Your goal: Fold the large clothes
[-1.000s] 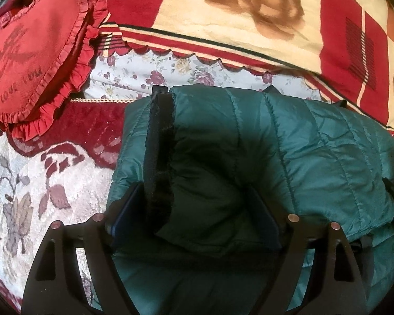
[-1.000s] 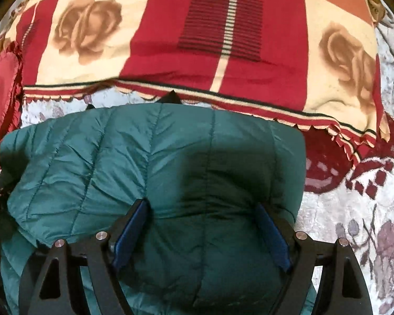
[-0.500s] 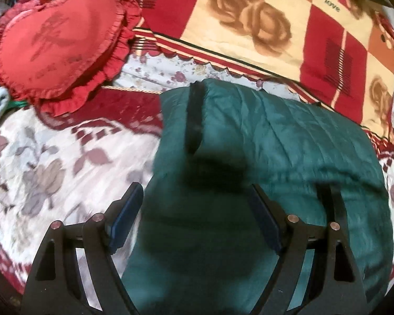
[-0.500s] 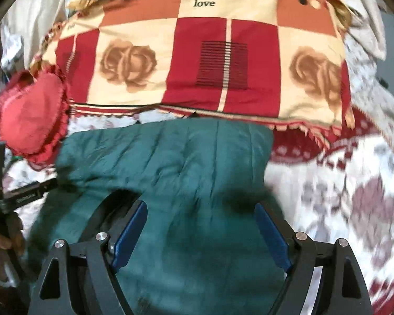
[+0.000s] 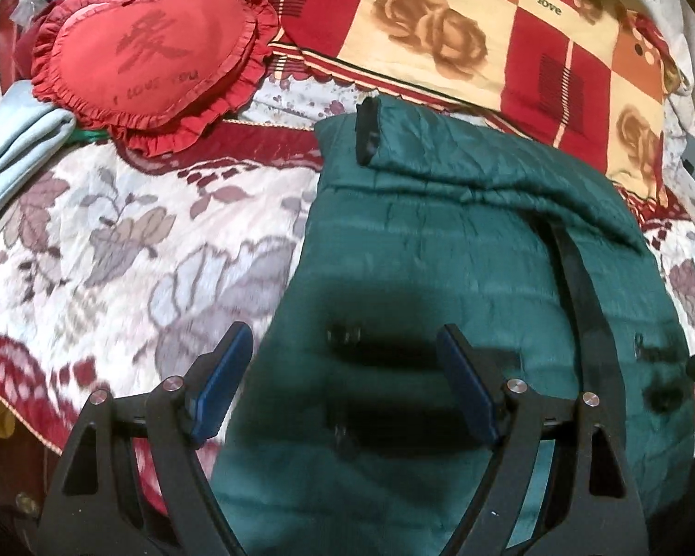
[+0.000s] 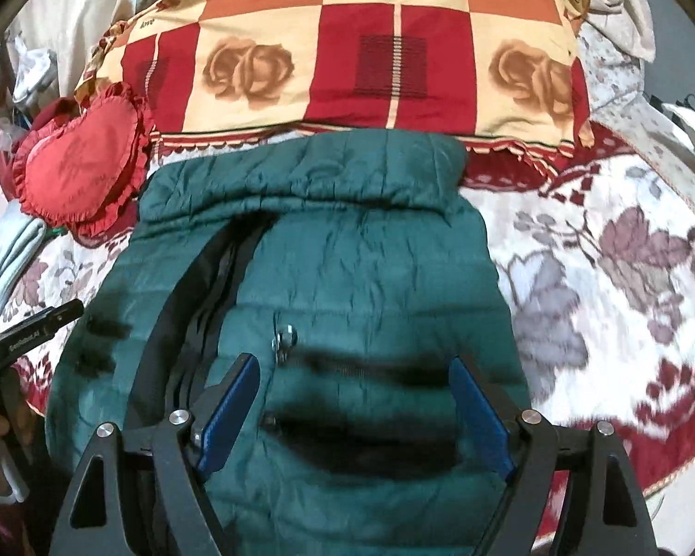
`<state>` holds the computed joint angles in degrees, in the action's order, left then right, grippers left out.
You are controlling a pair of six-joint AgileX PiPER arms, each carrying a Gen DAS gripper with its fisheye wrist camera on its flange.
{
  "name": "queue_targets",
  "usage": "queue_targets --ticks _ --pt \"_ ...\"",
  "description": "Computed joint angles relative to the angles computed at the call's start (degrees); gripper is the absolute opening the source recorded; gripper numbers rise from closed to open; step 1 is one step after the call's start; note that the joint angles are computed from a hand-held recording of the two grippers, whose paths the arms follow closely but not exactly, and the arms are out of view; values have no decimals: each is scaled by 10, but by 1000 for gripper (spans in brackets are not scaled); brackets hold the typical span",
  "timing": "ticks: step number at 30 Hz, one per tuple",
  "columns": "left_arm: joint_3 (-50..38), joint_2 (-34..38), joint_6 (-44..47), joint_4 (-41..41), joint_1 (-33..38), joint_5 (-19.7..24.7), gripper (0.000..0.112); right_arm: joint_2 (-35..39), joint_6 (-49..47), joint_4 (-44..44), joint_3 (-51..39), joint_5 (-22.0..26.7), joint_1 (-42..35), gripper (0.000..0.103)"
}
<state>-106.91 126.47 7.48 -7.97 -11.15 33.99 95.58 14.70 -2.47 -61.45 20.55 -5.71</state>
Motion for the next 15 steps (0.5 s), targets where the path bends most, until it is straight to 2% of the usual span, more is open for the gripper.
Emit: queue_targets --ticks 7,10,15 --pt "113 -55 26 -29 0 -48 82 -17 95 -86 50 -12 19 82" --pt "155 -74 19 -18 -4 -73 82 -21 134 -117 67 -16 24 82" --pt "189 -88 16 -18 -1 -87 82 -34 136 -102 94 -30 16 82"
